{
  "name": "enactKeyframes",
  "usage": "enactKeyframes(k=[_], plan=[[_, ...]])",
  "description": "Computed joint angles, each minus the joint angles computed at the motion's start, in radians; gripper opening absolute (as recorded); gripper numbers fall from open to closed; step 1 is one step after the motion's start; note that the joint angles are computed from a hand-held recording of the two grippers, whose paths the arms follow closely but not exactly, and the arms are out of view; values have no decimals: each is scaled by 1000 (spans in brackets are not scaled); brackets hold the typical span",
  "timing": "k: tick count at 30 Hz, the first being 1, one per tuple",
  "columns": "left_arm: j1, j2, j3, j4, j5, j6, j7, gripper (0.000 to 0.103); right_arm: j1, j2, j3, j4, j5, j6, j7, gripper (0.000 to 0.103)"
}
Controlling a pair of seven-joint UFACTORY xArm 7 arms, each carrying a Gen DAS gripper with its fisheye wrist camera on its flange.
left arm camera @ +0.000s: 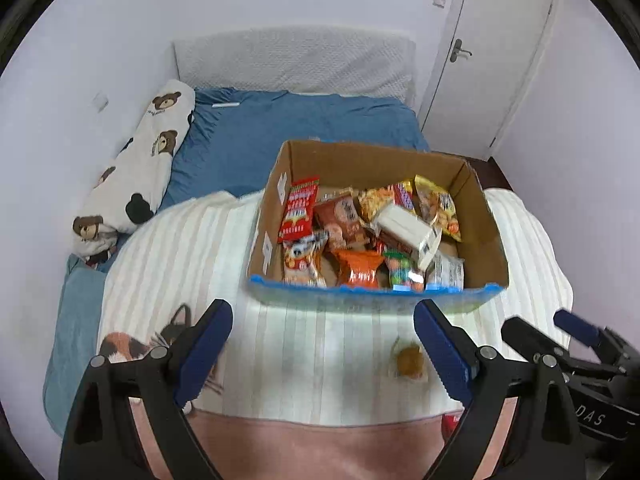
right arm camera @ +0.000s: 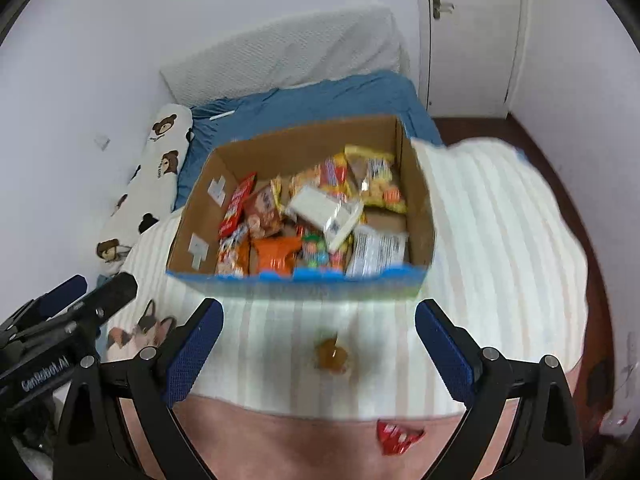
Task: Organize snacks
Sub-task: 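Grasp the egg-yolk snack with the left tool while the right tool grasps the red candy bag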
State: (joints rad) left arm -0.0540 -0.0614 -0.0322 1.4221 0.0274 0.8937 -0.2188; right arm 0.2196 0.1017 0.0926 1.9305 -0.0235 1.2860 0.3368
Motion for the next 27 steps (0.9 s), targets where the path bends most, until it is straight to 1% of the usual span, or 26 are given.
enactKeyframes(k=[5, 10, 14, 17, 19, 20, 21, 22, 23, 25, 27], plan=[[-13, -31, -12, -96, -3, 8, -12, 93, -45, -154, -22, -292, 108, -44, 32, 99], [-39, 7, -30, -137, 7, 38, -16, 93, -90, -258, -48, -547, 199, -78, 79, 99], [-63, 57, -40, -137, 6, 54, -21, 93, -120, -302, -65, -695, 244, -100, 121, 97], [-78, 101, -43, -115, 6, 72, -19, 93, -132, -312, -71, -759, 267, -111, 143, 94], [-87, 130, -44, -98, 7, 83, -17, 93, -133, -310, -72, -789, 288, -110, 144, 86], [-93, 145, -46, -88, 9, 88, -15, 93, -132, -311, -72, -802, 295, -110, 140, 84], [-98, 159, -47, -78, 12, 91, -14, 93, -132, -315, -69, -817, 293, -115, 139, 79], [-102, 172, -47, -66, 16, 95, -12, 93, -132, -322, -64, -831, 283, -125, 141, 72], [-109, 189, -48, -52, 21, 100, -13, 93, -131, -328, -58, -841, 263, -131, 143, 68], [-118, 225, -50, -19, 20, 111, -11, 93, -130, -345, -52, -865, 237, -151, 145, 54], [-130, 270, -51, 23, 26, 125, -12, 93, -130, -365, -57, -889, 241, -172, 143, 51]])
